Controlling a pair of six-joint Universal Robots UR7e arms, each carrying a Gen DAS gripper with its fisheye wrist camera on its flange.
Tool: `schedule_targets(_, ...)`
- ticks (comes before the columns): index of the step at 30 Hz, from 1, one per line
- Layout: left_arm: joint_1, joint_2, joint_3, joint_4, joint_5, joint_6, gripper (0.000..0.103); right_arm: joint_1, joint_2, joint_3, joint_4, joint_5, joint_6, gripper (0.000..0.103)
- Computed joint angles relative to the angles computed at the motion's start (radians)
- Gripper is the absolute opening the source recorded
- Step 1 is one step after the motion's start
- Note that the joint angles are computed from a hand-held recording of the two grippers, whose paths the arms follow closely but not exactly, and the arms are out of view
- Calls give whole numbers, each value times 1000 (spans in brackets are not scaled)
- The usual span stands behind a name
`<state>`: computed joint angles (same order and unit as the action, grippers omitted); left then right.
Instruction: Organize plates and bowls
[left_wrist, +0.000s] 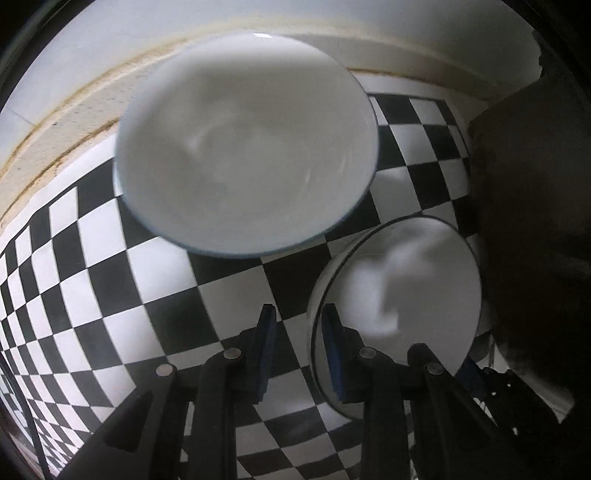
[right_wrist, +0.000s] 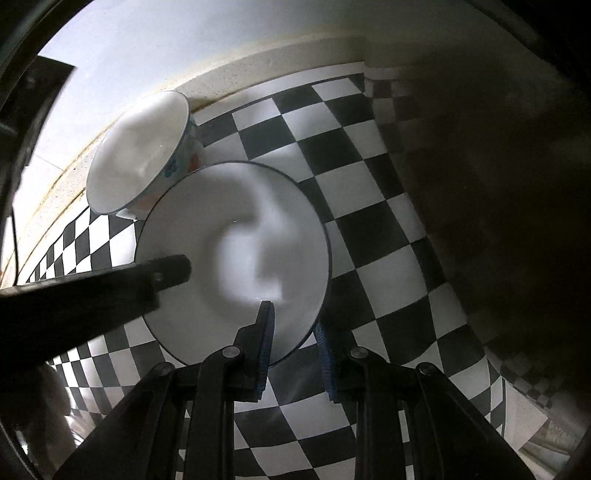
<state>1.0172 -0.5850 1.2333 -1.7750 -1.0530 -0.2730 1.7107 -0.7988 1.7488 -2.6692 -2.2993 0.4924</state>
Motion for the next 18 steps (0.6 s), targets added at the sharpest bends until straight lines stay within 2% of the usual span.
schedule_targets(1,1,2,3,-5,-8,8,14,1,-6,11,-6,0,-1,24)
schedule_targets(2,0,2,11,-11,-14,15,11,1,-7,14,-13,3,-5,23)
schedule_targets(4,-8,1,33,-41,12,22,10,-3,-16,20,-12,11,-10,22)
schedule_targets(10,-5,-57,108,-94,11,19,9,-8,-37,45,-18,70,-17,16)
schedule_targets(18,-4,-163,240,-146,27,7,9,21,-24,72,-50,89,-24,15)
